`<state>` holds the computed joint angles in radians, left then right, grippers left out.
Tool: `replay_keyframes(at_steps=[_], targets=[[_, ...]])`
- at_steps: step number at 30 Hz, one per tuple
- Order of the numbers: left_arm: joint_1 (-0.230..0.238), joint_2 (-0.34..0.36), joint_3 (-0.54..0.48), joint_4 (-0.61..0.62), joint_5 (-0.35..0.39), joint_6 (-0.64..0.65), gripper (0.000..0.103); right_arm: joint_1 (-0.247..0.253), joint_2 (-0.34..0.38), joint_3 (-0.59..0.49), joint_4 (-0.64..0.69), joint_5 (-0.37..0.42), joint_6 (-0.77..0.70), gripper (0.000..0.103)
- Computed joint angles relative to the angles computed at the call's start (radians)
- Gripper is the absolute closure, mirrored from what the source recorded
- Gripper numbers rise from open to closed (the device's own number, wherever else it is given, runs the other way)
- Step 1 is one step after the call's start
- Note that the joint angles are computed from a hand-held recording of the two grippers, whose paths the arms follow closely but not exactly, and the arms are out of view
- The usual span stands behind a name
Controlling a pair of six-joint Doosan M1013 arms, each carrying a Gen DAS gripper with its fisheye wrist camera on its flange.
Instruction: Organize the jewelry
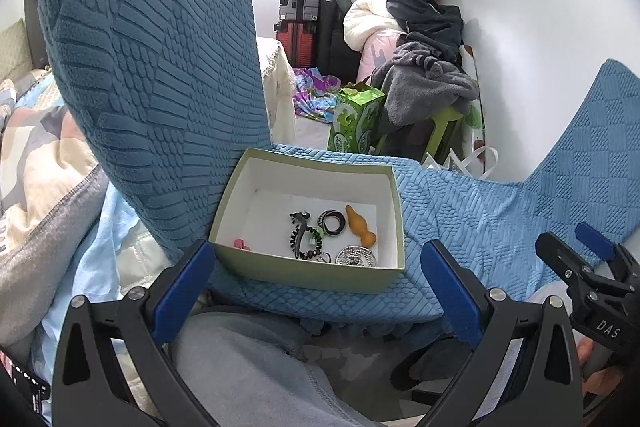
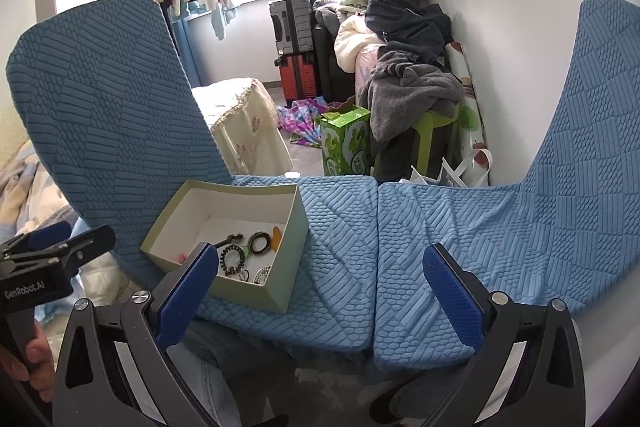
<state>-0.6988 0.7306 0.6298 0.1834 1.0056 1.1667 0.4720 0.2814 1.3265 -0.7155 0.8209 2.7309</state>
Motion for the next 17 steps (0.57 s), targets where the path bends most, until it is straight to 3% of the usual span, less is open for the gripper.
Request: replay_keyframes(at_steps=[17], targets=[[0.005, 0.008, -0.017, -0.003, 0.013, 0.000, 0.001, 0.002, 0.006, -0.010, 0.009, 0.016, -0.006, 0.000]])
